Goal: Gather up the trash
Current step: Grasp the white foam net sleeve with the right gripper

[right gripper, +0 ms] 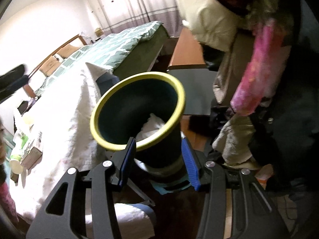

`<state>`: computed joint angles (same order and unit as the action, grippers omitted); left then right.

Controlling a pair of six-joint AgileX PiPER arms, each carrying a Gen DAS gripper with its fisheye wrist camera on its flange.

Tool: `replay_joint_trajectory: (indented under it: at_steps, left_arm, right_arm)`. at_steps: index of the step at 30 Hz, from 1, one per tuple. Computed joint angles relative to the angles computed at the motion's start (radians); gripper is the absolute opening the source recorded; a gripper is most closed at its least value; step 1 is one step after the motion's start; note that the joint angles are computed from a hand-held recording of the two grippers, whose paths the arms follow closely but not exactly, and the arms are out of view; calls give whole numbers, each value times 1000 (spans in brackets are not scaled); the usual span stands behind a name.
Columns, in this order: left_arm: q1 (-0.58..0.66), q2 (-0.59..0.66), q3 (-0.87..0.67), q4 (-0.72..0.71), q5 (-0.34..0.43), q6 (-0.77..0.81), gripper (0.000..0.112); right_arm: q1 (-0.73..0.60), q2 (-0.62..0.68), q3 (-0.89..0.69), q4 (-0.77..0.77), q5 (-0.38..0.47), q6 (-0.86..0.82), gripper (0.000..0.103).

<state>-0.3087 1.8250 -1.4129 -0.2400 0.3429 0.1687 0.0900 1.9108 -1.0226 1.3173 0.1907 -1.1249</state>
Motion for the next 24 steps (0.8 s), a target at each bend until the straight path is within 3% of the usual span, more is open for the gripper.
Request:
replay_joint_trajectory:
  at_steps: [3,5,8,11,14,18,21,24]
  left_arm:
    - [65,-202,227,29,-69,-36,90]
    - [125,-300,334,-31,-76,23,91]
    - [268,-471,510,-162,-62,153,91]
    - [388,-593,634,-175,-59,186,92]
    - [572,-725,758,-285,-33,340,92]
    - [843,-825,854,-539,56,686,92]
    - [1079,-850,895,-746,192,968,92]
    - [1248,-826,905,-845,311,1131,92]
  right_arm:
    - [36,5,-16,-56,2,56,46]
    - [66,5,-24,-71,2,70,46]
    - [110,3,-43,-160,1,161,46]
    - [165,8,-83,-311,8,315,46]
    - [234,13,-141,-459,25,468,46]
    - [343,52,-295,-633,104,633,46]
    - [425,127,-481,-734,211,721,46]
    - [508,225,-699,-823,325,792,46]
